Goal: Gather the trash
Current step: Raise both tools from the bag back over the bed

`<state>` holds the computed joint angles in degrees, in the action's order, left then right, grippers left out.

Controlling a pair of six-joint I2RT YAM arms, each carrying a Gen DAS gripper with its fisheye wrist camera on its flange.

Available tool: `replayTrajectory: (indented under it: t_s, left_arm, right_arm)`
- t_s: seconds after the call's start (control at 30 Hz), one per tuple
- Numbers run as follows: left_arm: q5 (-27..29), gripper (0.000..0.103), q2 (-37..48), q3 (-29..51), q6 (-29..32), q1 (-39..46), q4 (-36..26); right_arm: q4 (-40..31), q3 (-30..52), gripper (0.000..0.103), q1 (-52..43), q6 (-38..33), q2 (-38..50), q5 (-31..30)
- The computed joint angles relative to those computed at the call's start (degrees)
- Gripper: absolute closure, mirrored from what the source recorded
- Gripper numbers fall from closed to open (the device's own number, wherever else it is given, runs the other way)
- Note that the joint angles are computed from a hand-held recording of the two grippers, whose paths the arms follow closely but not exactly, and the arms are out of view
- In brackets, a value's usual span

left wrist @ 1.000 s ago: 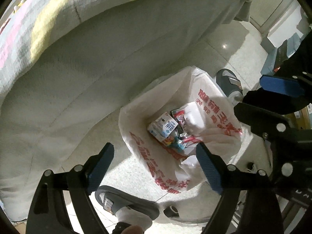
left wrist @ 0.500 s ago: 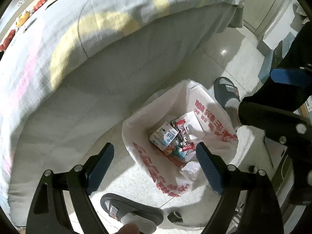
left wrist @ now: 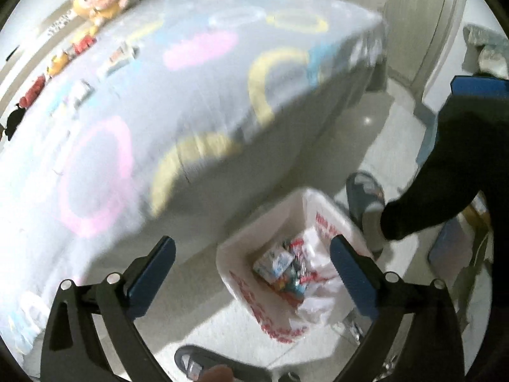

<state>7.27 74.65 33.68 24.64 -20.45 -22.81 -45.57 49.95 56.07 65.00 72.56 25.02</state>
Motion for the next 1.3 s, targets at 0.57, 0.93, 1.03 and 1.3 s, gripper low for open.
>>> replayTrajectory:
  t_s: [0.57,0.93,1.03,1.3]
  left_arm:
    - [10.6,0.008,-0.6,11.1,-4.6,13.4,-0.5]
    - [8.7,0.008,12.5,24.6,-10.8,18.8,-0.9]
    - [7.8,0.008,16.4,28.8,-12.5,19.6,-0.9]
    - [7.3,0.008,27.6,42.0,-18.4,22.7,-3.7]
  right_arm:
    - [-6.7,15.5,0.008,-4.1,-8.4,-1.6,10.0]
    - [1.3,23.0,0.007,-13.9,-21.4,6.9,3.0]
    - [3.4,25.8,0.007,-16.3,-24.7,10.3,1.0]
    - [7.4,34.6,0.007,-23.1,-31.9,21.2,-6.0]
